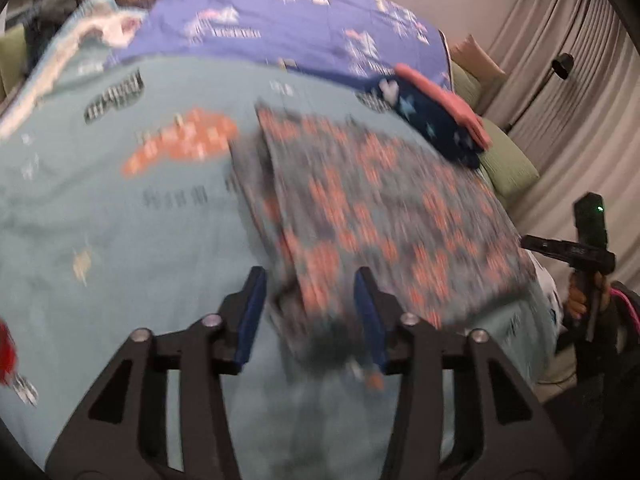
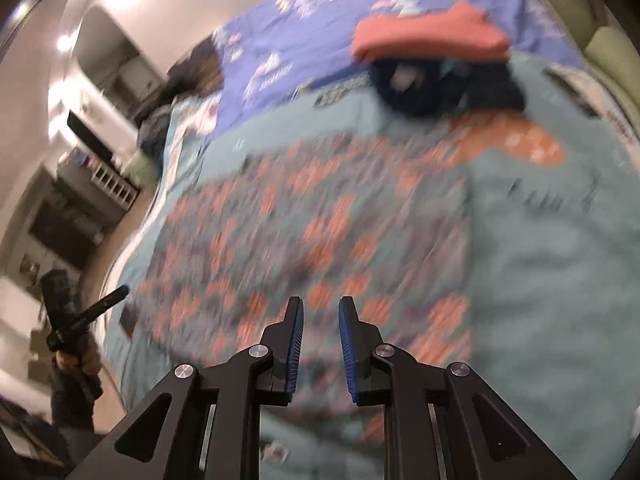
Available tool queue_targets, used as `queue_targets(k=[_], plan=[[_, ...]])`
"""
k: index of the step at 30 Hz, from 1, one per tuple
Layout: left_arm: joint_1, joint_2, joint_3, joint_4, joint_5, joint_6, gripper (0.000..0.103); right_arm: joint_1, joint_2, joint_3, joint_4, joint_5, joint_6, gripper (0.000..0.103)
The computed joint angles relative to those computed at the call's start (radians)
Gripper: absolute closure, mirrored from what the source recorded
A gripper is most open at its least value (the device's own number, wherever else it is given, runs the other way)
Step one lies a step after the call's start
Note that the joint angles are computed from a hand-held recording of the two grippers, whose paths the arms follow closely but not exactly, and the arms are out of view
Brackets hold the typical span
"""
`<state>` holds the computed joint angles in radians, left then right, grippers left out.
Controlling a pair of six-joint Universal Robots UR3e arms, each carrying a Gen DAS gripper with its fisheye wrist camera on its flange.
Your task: Fold small clothes
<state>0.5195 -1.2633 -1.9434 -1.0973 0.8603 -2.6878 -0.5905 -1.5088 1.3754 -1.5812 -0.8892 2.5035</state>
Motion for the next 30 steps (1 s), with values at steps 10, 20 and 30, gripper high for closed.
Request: queue_targets(k=[10,20,30], plan=[[0.121,0.128,-0.087,-0.091,-0.059,0.181,0.099,0.082,-0.093,0.112,-0.198,-0.244,0.117,0.085],[0.165,0.195,-0.052,-0.174,-0.056,0.186,0.052,0.533,-0.11,0.078,-0.386,-0.294,0.07,0.055],[0.169,-0.066,0.046,-0.049,-0.085,0.08,0.046,1.032,0.169,0.108,-0.85,-0.669,0.092,0.05]])
